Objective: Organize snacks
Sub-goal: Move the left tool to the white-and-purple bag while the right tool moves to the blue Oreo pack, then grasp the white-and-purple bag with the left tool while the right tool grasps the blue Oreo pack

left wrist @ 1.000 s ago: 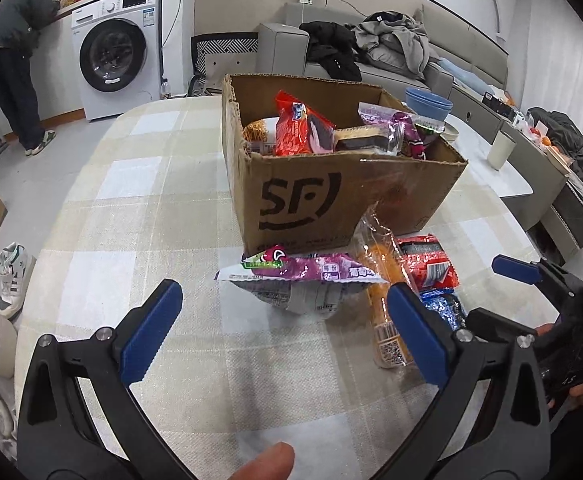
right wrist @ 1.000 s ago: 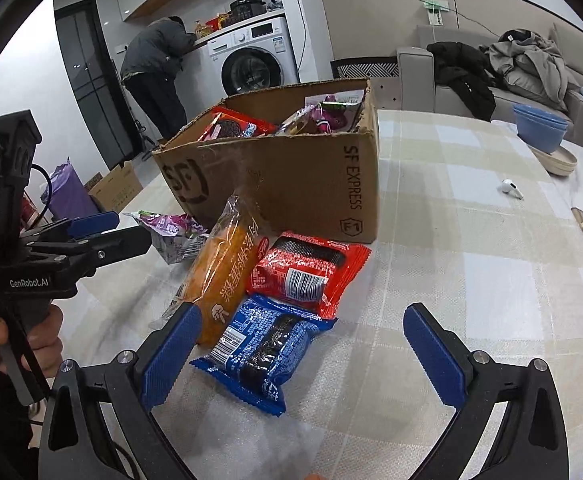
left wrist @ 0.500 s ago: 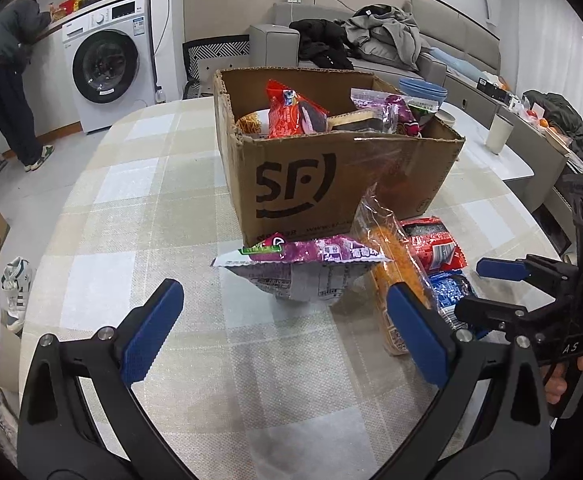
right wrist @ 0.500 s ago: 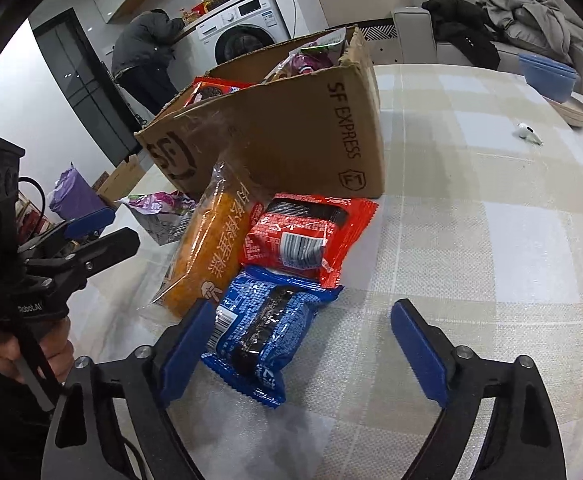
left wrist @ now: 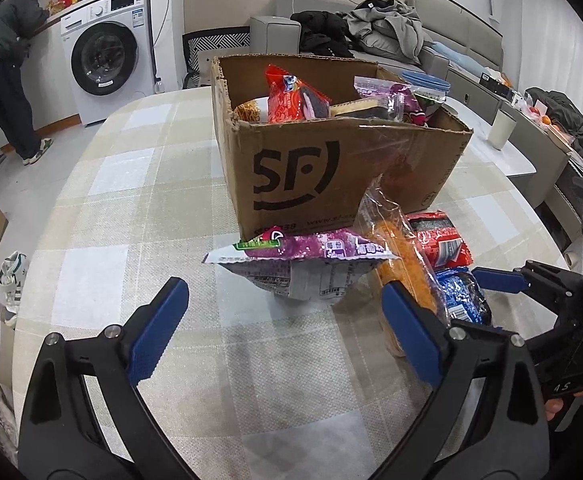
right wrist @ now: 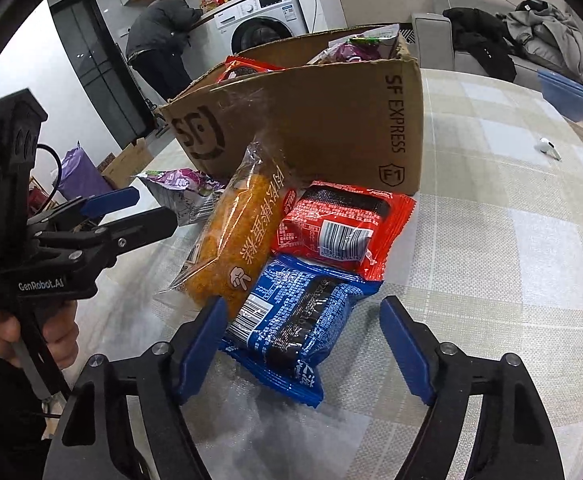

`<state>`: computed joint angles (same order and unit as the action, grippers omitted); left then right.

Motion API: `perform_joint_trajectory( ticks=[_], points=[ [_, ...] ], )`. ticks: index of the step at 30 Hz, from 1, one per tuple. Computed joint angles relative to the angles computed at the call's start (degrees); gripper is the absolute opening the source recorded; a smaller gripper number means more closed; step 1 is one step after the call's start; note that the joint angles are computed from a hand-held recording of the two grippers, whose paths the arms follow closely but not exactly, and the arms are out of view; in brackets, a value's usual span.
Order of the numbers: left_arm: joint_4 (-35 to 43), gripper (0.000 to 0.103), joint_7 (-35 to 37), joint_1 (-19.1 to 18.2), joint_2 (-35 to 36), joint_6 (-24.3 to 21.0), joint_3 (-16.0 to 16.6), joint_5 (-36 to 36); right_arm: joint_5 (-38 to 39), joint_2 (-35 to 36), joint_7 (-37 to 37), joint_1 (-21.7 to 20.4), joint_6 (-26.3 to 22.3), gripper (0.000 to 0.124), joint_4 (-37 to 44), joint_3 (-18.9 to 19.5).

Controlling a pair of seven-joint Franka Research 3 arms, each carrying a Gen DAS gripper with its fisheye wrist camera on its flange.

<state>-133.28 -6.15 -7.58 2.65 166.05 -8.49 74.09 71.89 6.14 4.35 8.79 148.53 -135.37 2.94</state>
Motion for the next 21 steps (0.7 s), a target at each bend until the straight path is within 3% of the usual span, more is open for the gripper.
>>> perform_joint_trajectory(
  ticks=[9, 16, 19, 21],
  points=[
    [2.3, 0.097, 1.9, -0.3, 2.5, 0.0, 0.5, -1.3, 1.3, -2.0, -2.9, 1.8, 4.4, 0.074, -2.5, 0.6],
    [4.1, 0.097, 4.1, -1.1, 4.7, -0.5, 1.3, -2.7, -0.2, -2.8, -2.6, 1.4, 3.3, 0.074, -2.6, -0.3],
    [4.7, 0.090, 5.0, -1.2, 5.4, 0.4, 1.8, -3.5, 0.1, -2.8, -2.7, 1.7, 3.0, 0.074, -2.6, -0.1],
    [5.3, 0.079, 6.1, -1.3, 6.1, 0.6, 2.1, -4.4, -0.5, -2.6, -2.2, 2.1, 3.2, 0.074, -2.5, 0.1]
  ],
)
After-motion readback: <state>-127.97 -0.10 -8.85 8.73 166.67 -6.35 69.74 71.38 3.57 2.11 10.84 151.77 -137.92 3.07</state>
